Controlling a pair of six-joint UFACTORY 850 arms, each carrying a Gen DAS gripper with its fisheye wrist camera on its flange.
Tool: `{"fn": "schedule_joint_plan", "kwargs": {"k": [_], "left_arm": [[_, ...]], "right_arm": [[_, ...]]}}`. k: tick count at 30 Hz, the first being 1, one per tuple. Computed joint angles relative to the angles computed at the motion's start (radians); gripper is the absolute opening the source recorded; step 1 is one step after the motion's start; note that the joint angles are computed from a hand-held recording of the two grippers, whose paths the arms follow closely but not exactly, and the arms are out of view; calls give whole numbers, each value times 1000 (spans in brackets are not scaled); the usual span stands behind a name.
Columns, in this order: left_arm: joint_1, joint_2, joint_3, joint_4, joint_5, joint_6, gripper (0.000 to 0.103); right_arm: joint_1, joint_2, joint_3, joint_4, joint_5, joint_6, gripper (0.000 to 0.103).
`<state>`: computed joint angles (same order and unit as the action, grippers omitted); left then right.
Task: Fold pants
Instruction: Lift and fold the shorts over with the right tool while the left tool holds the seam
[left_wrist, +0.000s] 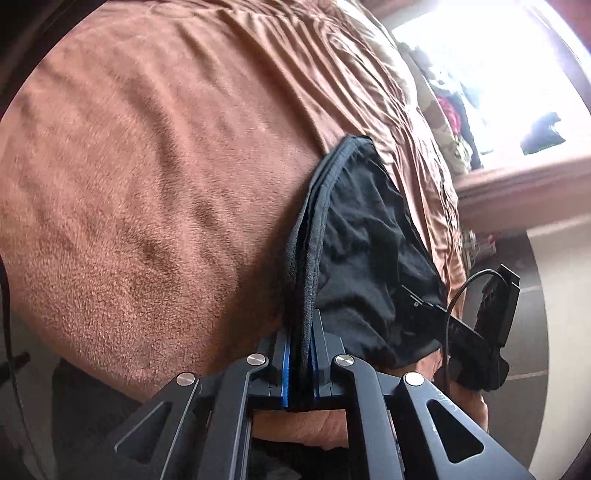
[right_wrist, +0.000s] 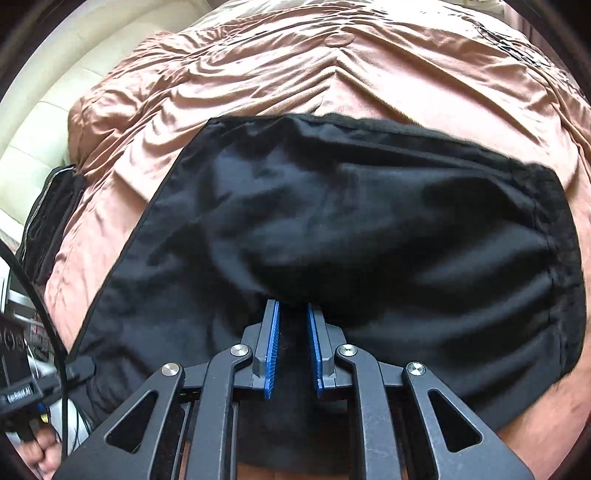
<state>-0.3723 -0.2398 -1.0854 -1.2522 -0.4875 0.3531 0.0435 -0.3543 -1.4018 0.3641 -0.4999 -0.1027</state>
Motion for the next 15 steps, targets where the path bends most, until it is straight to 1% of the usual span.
{"fn": "schedule_joint_plan", "kwargs": {"k": [5, 8, 15], "left_arm": [[7, 5, 19, -26, -8, -16, 8], [10, 10, 31, -32, -8, -28, 8], [6, 4, 28, -4, -7, -73, 8]], "right_arm": [[-19, -53, -81, 17, -32, 15, 12], [-29, -92, -141, -9, -53, 46, 11], [-43, -186, -282, -25, -112, 73, 12]]}}
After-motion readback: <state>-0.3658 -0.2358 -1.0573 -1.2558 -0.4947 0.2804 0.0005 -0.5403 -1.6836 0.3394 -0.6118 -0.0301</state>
